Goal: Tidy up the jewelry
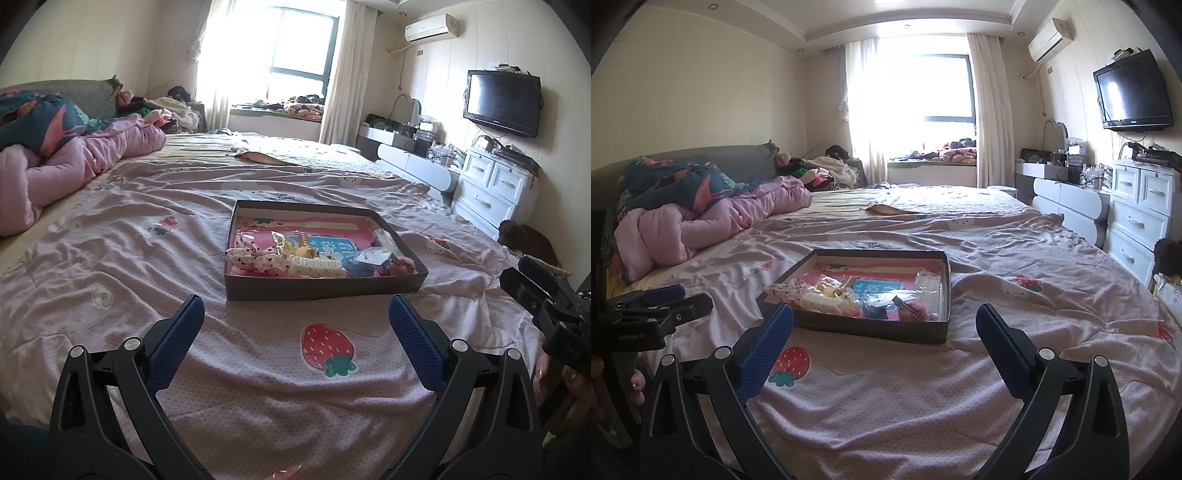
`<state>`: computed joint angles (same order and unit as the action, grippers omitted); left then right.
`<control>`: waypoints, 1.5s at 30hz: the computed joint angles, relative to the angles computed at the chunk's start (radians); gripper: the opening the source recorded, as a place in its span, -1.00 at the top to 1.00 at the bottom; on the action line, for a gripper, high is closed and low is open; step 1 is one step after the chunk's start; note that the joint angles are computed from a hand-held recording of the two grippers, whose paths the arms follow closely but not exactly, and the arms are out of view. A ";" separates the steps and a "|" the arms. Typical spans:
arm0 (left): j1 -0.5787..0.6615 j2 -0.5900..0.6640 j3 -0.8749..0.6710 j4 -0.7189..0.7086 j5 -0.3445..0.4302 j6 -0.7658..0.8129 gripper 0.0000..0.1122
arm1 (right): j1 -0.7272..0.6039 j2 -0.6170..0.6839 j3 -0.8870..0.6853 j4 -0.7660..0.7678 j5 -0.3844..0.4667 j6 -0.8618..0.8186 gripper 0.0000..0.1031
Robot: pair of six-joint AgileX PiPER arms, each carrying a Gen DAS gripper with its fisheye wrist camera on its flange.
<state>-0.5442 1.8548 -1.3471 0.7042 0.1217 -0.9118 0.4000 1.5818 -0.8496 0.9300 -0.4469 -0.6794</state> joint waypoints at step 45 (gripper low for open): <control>-0.006 0.013 -0.014 0.121 0.021 -0.127 -0.63 | -0.007 0.020 -0.024 0.030 0.032 -0.037 -0.87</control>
